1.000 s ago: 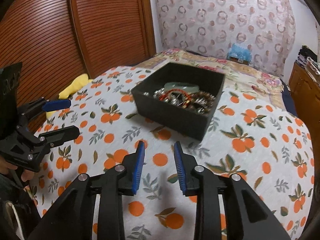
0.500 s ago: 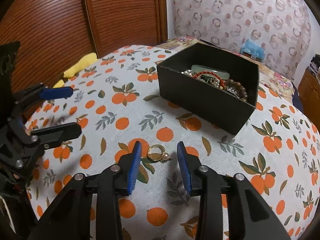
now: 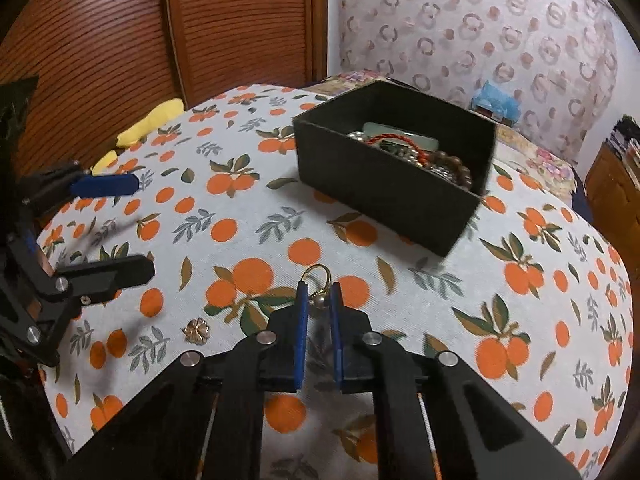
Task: Organize jewelry
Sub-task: 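Grasp the gold pearl ring with the right tool while the left tool grasps the flower charm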
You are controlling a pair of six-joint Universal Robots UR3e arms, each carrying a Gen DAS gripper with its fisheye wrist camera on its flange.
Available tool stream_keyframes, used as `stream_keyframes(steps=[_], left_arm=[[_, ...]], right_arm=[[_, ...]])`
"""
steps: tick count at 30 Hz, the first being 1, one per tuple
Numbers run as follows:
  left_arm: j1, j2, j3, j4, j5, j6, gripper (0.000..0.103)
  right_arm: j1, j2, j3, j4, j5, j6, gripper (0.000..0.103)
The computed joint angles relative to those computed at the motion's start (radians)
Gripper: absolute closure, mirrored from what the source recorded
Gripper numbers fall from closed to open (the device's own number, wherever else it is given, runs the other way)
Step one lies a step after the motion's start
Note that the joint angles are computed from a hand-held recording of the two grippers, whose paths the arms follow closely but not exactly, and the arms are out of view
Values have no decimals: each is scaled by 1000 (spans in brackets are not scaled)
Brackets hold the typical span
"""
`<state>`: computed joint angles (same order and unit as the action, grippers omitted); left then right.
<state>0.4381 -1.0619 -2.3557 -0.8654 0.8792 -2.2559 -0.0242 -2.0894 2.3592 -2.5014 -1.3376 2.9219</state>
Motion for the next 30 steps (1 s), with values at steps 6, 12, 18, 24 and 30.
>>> stream_keyframes(steps=[6,12,18,24,30], left_arm=[[-52,-2,-4,17,15,-14,11],[-130,2,-15,27,50,8,27],[-197,-23,-21,46,92,25,54],[-233,-27,-40,73,124,35,79],[-233,-27,-46,71,117,49,85]], right_arm=[[-91,-135,38,88,57,-44,91],[-214,-307,61,248,132,-115,91],[-301,-416,69,373,177,-179,91],[-319,-436,70,398,188,-192,91],[-323,-440,70,404,187,-197,91]])
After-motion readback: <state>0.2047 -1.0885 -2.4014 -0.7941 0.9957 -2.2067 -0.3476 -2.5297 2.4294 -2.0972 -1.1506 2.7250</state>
